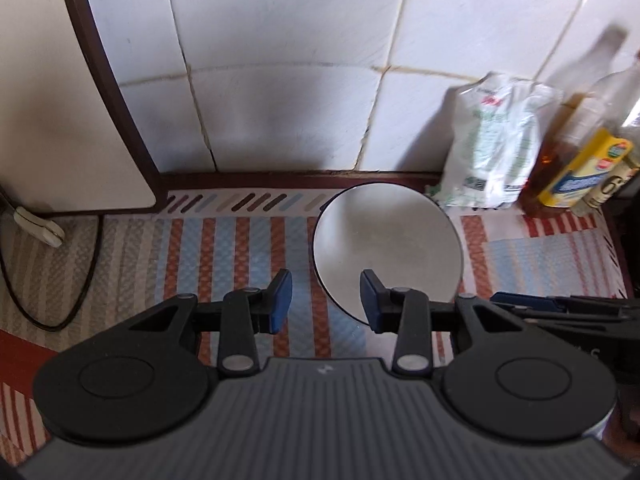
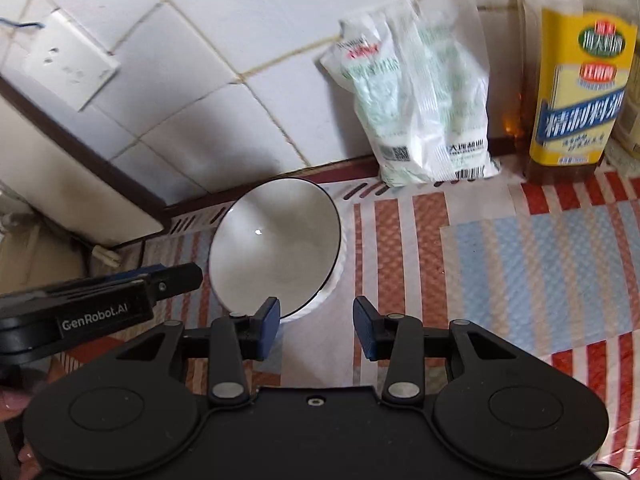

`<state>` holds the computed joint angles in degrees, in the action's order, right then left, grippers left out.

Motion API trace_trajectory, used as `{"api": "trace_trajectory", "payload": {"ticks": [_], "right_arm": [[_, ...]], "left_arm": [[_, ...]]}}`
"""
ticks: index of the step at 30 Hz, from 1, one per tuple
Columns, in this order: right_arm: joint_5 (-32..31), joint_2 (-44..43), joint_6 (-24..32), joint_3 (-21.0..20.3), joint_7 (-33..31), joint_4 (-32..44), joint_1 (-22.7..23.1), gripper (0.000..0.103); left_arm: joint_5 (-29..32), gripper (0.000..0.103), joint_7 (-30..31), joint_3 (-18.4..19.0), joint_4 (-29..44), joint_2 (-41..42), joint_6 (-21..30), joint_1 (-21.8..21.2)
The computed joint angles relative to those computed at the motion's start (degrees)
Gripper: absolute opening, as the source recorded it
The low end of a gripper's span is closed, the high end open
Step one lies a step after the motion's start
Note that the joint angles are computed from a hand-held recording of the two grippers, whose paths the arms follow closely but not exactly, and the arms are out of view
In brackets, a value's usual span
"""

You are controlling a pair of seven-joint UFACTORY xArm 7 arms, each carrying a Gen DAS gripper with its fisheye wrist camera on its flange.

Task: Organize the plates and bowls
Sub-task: 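Move both grippers to the third white bowl beside the bag and pinch its rim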

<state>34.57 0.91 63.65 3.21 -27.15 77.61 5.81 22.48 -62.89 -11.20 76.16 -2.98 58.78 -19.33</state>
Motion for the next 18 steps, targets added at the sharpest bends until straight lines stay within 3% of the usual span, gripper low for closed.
{"api": "trace_trajectory", "payload": {"ticks": [6,10,18], "right_arm": [[0.45,3.33,-2.08,0.81,3.65,0.73,0.31,0.046],[2.09,4.55,-1.04,1.28,4.65,0.68,0.0,0.046],[0.3,5.97,-3.89,2.25,5.65,1.04,0.91,0.044]], "left_arm": [[-2.08,0.032,-1.94,1.48,-1.83,2.3,-4.29,0.88],[-1.58,0.027,-4.78,1.94,-1.55,3.68,-2.57,1.03],[0.17,0.02,-7.45,2.52,-3.01,3.97,-4.88,0.98]]}}
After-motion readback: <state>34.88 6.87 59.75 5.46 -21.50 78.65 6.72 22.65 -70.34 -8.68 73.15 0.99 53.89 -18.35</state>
